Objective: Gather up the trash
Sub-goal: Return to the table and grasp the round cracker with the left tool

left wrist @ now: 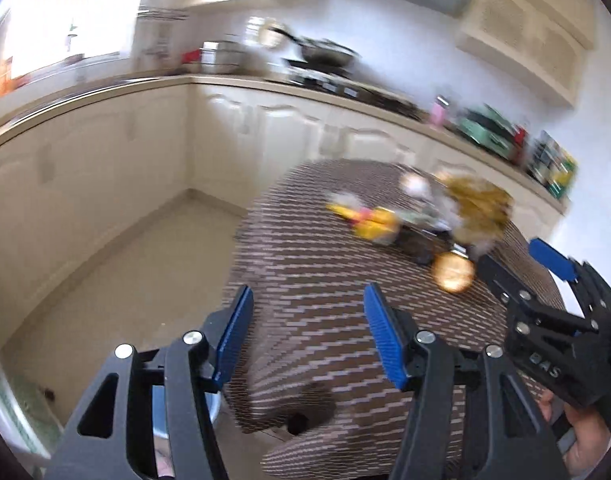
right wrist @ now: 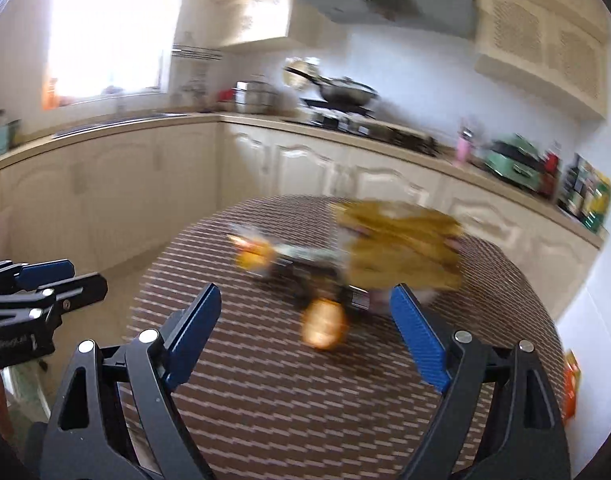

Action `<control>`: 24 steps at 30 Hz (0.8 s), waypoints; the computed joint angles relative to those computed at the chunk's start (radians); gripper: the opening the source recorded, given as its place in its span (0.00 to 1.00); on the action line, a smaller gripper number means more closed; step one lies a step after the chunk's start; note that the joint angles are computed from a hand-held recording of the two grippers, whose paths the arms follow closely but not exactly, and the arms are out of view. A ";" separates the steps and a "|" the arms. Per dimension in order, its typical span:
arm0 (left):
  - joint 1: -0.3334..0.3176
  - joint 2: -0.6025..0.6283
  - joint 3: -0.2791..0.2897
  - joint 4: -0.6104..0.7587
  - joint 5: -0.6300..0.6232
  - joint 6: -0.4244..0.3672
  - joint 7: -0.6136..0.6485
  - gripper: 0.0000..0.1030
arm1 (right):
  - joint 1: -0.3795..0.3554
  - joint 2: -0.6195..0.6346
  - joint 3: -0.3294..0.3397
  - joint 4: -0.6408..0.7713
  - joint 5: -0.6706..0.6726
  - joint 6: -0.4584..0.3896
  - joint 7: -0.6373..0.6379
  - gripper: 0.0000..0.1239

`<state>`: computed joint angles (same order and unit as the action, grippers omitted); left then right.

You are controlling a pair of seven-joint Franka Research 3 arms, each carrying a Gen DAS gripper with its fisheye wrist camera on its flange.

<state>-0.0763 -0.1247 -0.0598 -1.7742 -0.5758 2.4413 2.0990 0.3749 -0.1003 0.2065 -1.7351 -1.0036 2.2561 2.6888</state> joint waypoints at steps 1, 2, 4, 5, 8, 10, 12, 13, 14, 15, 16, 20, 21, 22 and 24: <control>-0.009 0.005 -0.007 0.006 -0.001 -0.012 0.018 0.55 | -0.007 -0.031 -0.009 -0.033 0.011 -0.011 0.015 0.67; -0.020 0.010 -0.019 0.012 0.005 -0.022 0.025 0.55 | -0.015 -0.051 -0.009 -0.056 0.018 -0.018 0.031 0.67; -0.039 0.033 -0.040 0.044 0.015 -0.053 0.025 0.55 | -0.040 -0.100 -0.009 -0.112 0.030 -0.024 0.062 0.68; -0.046 0.044 -0.047 0.055 0.009 -0.067 0.033 0.55 | -0.060 -0.130 -0.014 -0.145 0.041 -0.015 0.083 0.67; -0.065 0.090 -0.083 0.101 0.061 -0.082 0.007 0.55 | -0.108 -0.206 -0.025 -0.233 0.090 0.036 0.112 0.67; -0.073 0.112 -0.102 0.120 0.086 -0.079 -0.006 0.55 | -0.139 -0.229 -0.024 -0.262 0.112 0.048 0.109 0.67; -0.081 0.144 -0.118 0.152 0.133 -0.076 -0.041 0.55 | -0.165 -0.247 -0.027 -0.286 0.139 0.082 0.101 0.67; -0.085 0.159 -0.127 0.165 0.156 -0.073 -0.057 0.55 | -0.175 -0.252 -0.030 -0.296 0.158 0.104 0.097 0.67; -0.087 0.176 -0.133 0.183 0.167 -0.076 -0.066 0.55 | -0.187 -0.258 -0.031 -0.308 0.172 0.124 0.093 0.67; -0.090 0.196 -0.141 0.205 0.179 -0.084 -0.083 0.55 | -0.199 -0.266 -0.032 -0.320 0.184 0.141 0.085 0.67; -0.091 0.209 -0.146 0.219 0.193 -0.087 -0.102 0.55 | -0.210 -0.265 -0.030 -0.322 0.196 0.153 0.077 0.67; -0.092 0.250 -0.168 0.259 0.224 -0.093 -0.144 0.48 | -0.250 -0.274 -0.017 -0.338 0.244 0.200 0.036 0.67; -0.094 0.262 -0.171 0.273 0.238 -0.100 -0.154 0.40 | -0.260 -0.272 -0.011 -0.337 0.253 0.207 0.027 0.67; -0.096 0.276 -0.175 0.289 0.250 -0.106 -0.162 0.30 | -0.271 -0.271 -0.004 -0.335 0.262 0.213 0.017 0.67; -0.091 0.288 -0.181 0.302 0.254 -0.115 -0.172 0.14 | -0.287 -0.265 0.004 -0.330 0.283 0.229 -0.001 0.67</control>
